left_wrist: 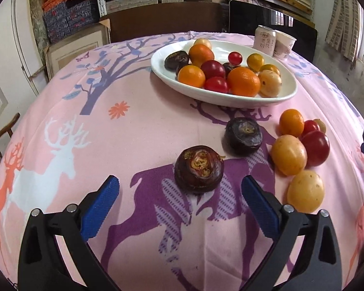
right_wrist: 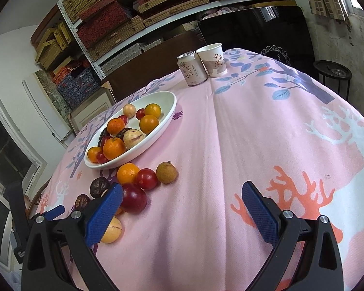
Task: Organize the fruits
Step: 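Move the left tool to a dark purple plum while the right approaches a red plum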
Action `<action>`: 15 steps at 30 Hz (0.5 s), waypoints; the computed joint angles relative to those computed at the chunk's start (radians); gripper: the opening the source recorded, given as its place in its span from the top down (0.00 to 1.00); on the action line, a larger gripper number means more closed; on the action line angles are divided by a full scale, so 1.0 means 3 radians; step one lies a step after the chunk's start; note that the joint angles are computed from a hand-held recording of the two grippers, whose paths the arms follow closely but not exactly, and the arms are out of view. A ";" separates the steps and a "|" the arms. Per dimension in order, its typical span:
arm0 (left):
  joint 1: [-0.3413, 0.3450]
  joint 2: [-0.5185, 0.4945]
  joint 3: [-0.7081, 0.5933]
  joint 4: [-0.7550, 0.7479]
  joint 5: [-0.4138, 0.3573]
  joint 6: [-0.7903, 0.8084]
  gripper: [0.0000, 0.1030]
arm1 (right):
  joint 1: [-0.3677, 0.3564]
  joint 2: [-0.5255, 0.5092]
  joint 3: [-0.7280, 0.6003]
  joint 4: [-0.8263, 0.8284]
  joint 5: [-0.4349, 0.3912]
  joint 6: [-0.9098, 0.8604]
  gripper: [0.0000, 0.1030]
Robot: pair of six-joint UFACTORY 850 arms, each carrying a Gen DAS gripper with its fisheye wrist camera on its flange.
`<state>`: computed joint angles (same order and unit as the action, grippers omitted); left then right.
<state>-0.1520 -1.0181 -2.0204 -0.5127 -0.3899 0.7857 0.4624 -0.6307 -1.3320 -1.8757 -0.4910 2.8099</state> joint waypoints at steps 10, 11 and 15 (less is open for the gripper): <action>0.0051 -0.0262 -0.0447 0.0168 -0.0348 -0.0472 0.04 | 0.0049 -0.0031 -0.0056 -0.0030 -0.0035 -0.0237 0.03; 0.0046 -0.0258 -0.0439 0.0187 -0.0344 -0.0464 0.04 | 0.0059 -0.0041 -0.0073 -0.0016 -0.0042 -0.0297 0.03; 0.0001 -0.0266 -0.0450 0.0530 -0.0304 -0.0700 0.04 | 0.0092 -0.0089 -0.0151 -0.0050 -0.0007 -0.0546 0.04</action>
<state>-0.1517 -1.0978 -2.1553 -0.3537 -0.4809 0.5757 0.4902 -0.6574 -1.3774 -1.8907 -0.4931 2.6460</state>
